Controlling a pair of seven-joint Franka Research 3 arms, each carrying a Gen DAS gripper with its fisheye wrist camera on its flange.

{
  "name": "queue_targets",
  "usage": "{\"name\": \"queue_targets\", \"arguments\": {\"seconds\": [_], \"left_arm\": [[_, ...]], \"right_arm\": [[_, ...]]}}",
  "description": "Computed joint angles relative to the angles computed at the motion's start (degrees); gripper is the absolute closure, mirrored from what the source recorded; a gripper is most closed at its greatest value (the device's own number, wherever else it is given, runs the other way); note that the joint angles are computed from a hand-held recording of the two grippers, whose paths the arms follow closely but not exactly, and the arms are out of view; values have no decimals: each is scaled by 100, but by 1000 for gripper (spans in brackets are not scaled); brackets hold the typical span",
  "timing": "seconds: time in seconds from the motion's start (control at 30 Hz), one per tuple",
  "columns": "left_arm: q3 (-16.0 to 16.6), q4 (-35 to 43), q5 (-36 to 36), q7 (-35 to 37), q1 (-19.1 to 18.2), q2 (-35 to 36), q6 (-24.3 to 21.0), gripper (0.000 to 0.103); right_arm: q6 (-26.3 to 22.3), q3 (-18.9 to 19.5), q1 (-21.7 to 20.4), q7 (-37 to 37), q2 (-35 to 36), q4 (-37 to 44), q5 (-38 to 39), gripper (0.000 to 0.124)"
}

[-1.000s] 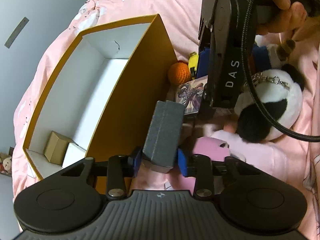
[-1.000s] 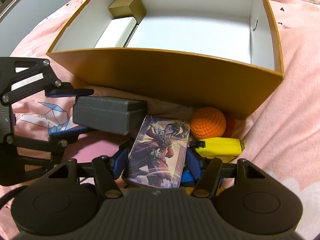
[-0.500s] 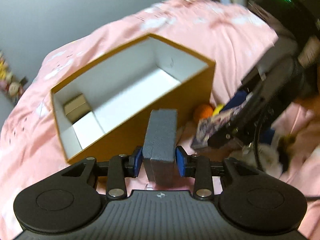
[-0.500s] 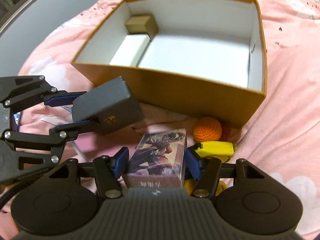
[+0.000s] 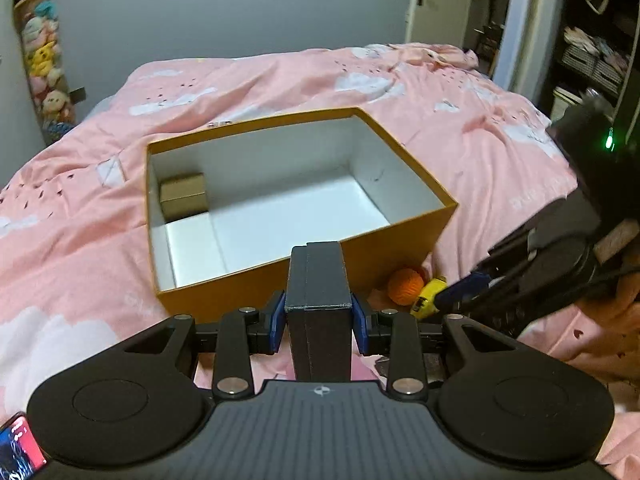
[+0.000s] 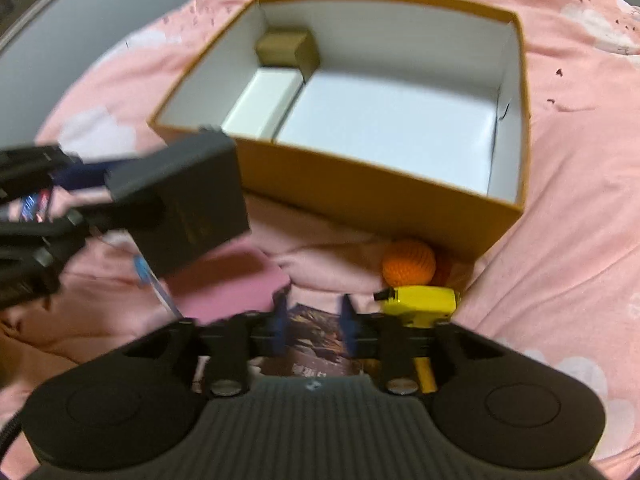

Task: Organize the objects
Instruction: 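Carry the dark gray box with the left tool while the right tool grasps the printed card box, then lower the gray box into the orange box with the left tool while the right lifts the card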

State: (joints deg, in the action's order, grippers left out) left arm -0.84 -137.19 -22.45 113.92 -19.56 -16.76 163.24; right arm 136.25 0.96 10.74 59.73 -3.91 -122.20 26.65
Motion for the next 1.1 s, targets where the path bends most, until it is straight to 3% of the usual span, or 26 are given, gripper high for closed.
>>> {"name": "queue_targets", "arguments": {"seconds": [0.2,0.47,0.53,0.63,0.67,0.87,1.1], "left_arm": [[140,12,-370,101,-60,-11,37,65],[168,42,-599,259,-68,15,27,65],[162,50,-644,310,-73,25,20,65],[156,68,-746,402,-101,53,38,65],[166,73,-805,451,-123,58,40,65],[134,53,-940,515,-110,40,39,65],[171,90,-1299,704,-205,45,58,65]], "right_arm": [[-569,11,-37,258,438,512,-668,70],[-1486,23,-72,420,978,1329,-847,68],[-2002,5,-110,548,1201,1721,-804,67],[-3513,-30,-221,1045,1998,2881,-699,58],[-3737,-29,-218,1133,2174,3107,-761,57],[-4202,-14,-219,1444,2696,3678,-848,57],[-3645,18,-218,958,2130,2919,-862,59]]}}
